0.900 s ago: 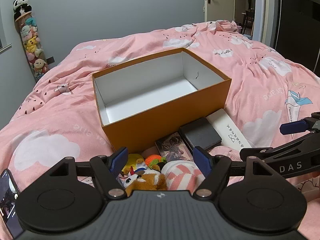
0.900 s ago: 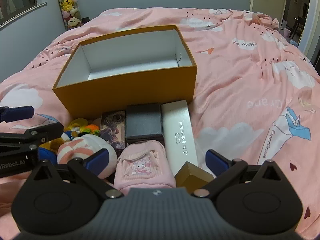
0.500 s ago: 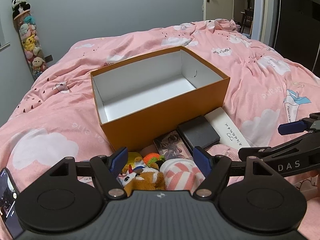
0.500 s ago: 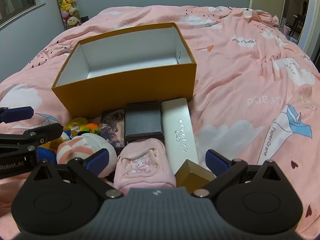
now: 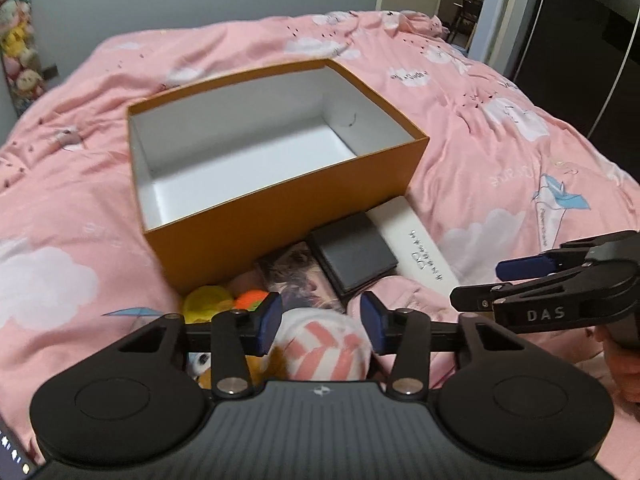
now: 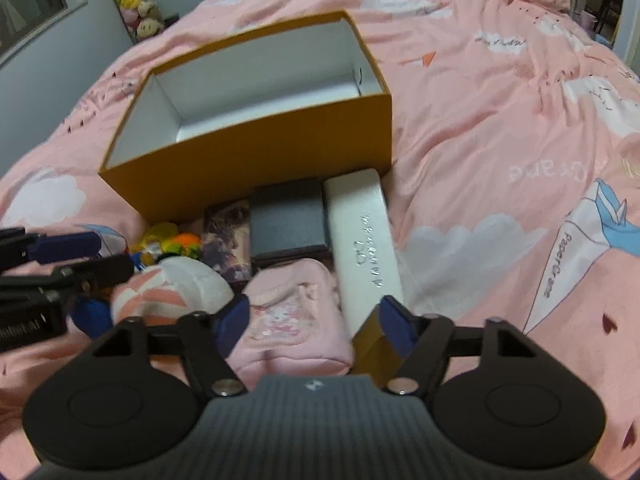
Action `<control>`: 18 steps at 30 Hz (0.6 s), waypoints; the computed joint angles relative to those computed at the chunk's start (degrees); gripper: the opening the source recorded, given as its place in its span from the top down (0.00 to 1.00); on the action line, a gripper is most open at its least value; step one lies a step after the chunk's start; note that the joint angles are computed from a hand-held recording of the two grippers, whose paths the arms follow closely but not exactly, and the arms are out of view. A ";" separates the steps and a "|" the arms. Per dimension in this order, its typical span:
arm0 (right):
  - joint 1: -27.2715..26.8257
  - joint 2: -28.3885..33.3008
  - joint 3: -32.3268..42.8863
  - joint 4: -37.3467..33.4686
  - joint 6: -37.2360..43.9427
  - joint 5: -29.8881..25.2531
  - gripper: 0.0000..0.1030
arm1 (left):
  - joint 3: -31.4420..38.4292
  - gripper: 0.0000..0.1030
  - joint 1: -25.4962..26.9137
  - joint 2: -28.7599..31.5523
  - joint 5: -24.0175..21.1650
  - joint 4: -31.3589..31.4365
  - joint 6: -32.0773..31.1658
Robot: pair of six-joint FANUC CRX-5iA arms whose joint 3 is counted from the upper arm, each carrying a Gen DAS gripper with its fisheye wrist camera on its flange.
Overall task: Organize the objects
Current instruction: 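Grasp the white glasses box with the right gripper and lift it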
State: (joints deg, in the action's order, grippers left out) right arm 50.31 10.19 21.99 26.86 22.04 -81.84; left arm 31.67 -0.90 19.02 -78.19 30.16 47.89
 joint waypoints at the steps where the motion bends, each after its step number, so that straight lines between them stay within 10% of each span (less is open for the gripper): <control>1: -0.58 0.30 0.53 -0.59 1.34 -0.78 0.37 | 1.20 0.52 -0.21 1.01 -0.83 0.28 0.35; 18: -12.22 8.68 9.07 -12.34 16.05 -2.43 0.41 | 19.04 0.55 -6.86 14.53 -8.86 -5.21 6.86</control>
